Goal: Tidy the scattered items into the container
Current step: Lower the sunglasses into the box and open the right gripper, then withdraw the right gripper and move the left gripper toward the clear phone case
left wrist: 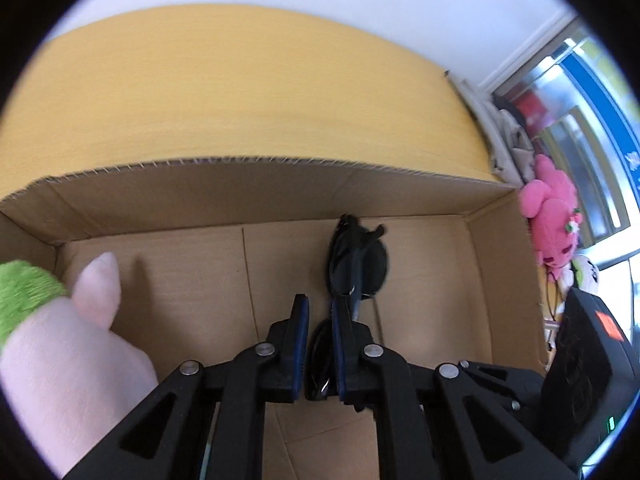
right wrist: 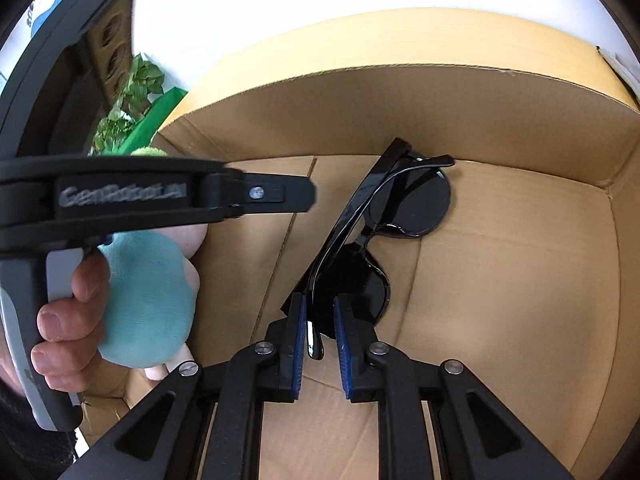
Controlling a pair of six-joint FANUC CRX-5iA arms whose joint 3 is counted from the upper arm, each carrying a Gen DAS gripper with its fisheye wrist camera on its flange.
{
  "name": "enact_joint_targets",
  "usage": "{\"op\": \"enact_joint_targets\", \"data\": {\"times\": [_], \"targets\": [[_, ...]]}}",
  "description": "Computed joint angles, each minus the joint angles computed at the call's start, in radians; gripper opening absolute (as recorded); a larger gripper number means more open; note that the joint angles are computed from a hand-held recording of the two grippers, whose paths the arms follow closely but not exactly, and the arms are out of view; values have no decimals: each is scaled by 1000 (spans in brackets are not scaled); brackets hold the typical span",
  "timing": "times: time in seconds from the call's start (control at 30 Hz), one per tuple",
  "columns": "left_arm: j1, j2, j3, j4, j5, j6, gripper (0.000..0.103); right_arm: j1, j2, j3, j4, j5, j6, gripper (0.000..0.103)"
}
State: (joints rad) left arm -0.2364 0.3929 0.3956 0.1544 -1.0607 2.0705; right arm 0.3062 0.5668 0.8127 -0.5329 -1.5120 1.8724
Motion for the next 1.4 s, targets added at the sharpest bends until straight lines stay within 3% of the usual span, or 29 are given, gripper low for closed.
{"op": "enact_joint_targets", "data": {"times": [0.03, 0.1, 0.17, 0.2, 0.23, 0.3, 0.43, 0.53, 0.63, 0.77, 1.0, 1.4], "targets": [[-8, -12, -1, -7, 7, 5, 15, -9, -8, -5, -4, -1, -3, 17], [-27, -70, -42, -37, 50, -3, 22, -10, -49, -37, -7, 15, -13, 28], [-59, -131, -72, -98, 68, 6, 35, -29, -103, -93, -17, 48, -5, 56], [-84, -163, -84, -145, 74, 26, 47, -30, -113, -86, -21, 52, -18, 65], [-112, -184, -81, -196, 70, 60, 55, -46, -134, -101, -37, 57, -10, 81], [-176, -257, -112, -303, 67, 122, 58, -88, -185, -138, -91, 50, 10, 91], [-305, -387, -176, -480, 44, 282, 66, -116, -362, -311, -103, 93, 25, 95], [-381, -452, -224, -566, 13, 406, 68, -103, -456, -438, -16, 169, 19, 95], [-490, -474, -225, -689, -97, 548, 68, -118, -486, -494, 40, 179, 14, 95], [-569, -520, -280, -738, -119, 646, 68, -116, -549, -602, 101, 241, 0, 93], [-690, -520, -314, -828, -179, 786, 68, -111, -704, -734, 86, 321, 67, 94], [-844, -398, -214, -979, -270, 867, 68, -67, -921, -928, 176, 447, 6, 95]]}}
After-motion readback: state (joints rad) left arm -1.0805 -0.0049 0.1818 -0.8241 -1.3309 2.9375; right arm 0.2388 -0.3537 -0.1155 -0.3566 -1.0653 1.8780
